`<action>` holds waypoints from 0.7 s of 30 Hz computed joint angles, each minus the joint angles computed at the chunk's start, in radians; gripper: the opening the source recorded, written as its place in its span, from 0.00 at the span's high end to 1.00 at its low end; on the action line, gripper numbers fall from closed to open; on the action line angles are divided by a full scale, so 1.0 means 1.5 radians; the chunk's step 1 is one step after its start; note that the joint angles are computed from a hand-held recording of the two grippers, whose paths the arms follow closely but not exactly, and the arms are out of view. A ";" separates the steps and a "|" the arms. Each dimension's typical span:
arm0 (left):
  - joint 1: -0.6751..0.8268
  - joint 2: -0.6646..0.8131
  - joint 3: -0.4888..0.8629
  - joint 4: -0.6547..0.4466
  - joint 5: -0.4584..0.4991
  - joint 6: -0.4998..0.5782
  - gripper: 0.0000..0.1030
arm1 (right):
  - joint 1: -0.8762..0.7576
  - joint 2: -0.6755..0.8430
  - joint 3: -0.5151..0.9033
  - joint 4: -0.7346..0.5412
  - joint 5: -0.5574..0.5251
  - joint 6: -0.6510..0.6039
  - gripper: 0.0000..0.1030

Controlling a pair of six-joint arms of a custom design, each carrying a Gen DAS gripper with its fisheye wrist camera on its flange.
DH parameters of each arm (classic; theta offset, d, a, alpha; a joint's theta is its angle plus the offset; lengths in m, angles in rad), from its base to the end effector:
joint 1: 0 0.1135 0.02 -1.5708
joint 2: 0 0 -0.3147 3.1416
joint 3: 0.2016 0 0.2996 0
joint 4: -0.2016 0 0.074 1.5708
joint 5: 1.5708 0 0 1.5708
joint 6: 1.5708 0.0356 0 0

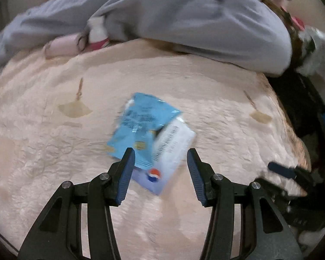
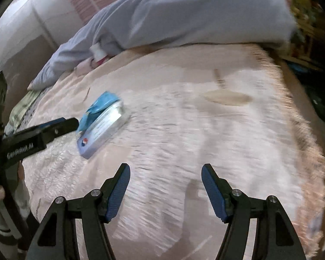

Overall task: Collect trash
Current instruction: 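Move both grippers back to the remaining trash on the bed, then grasp the white tablet box with the right gripper while the left grasps the blue wrapper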

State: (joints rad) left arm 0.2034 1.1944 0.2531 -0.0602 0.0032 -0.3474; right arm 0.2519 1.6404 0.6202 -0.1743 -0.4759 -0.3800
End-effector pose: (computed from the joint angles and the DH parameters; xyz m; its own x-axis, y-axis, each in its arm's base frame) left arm 0.1809 0.0372 0.1119 -0.7074 -0.4935 -0.5059 -0.4692 0.8633 -0.1861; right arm 0.2723 0.0869 0.1104 -0.6938 -0.5190 -0.4993 -0.6912 0.6745 0.2594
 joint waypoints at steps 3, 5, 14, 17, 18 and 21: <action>0.080 0.074 0.004 0.064 0.084 0.043 0.52 | 0.047 0.015 0.001 0.020 0.011 0.034 0.36; 0.100 0.146 0.021 0.110 0.115 0.053 0.48 | 0.068 0.020 0.000 0.029 0.022 0.046 0.36; 0.198 0.345 0.106 0.189 0.169 0.092 0.55 | 0.120 0.060 0.029 0.031 0.031 0.069 0.36; 0.213 0.312 0.103 0.152 0.133 0.123 0.76 | 0.151 0.081 0.046 0.035 0.030 0.095 0.36; 0.222 0.293 0.095 0.142 0.121 0.134 0.77 | 0.161 0.087 0.052 0.035 0.028 0.103 0.36; 0.280 0.252 0.081 0.108 0.132 0.171 0.78 | 0.204 0.114 0.073 0.043 0.023 0.138 0.36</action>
State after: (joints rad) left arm 0.6236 1.5727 0.3741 0.1017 0.2019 -0.0913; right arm 0.5581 1.8115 0.7299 -0.1094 -0.4414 -0.1727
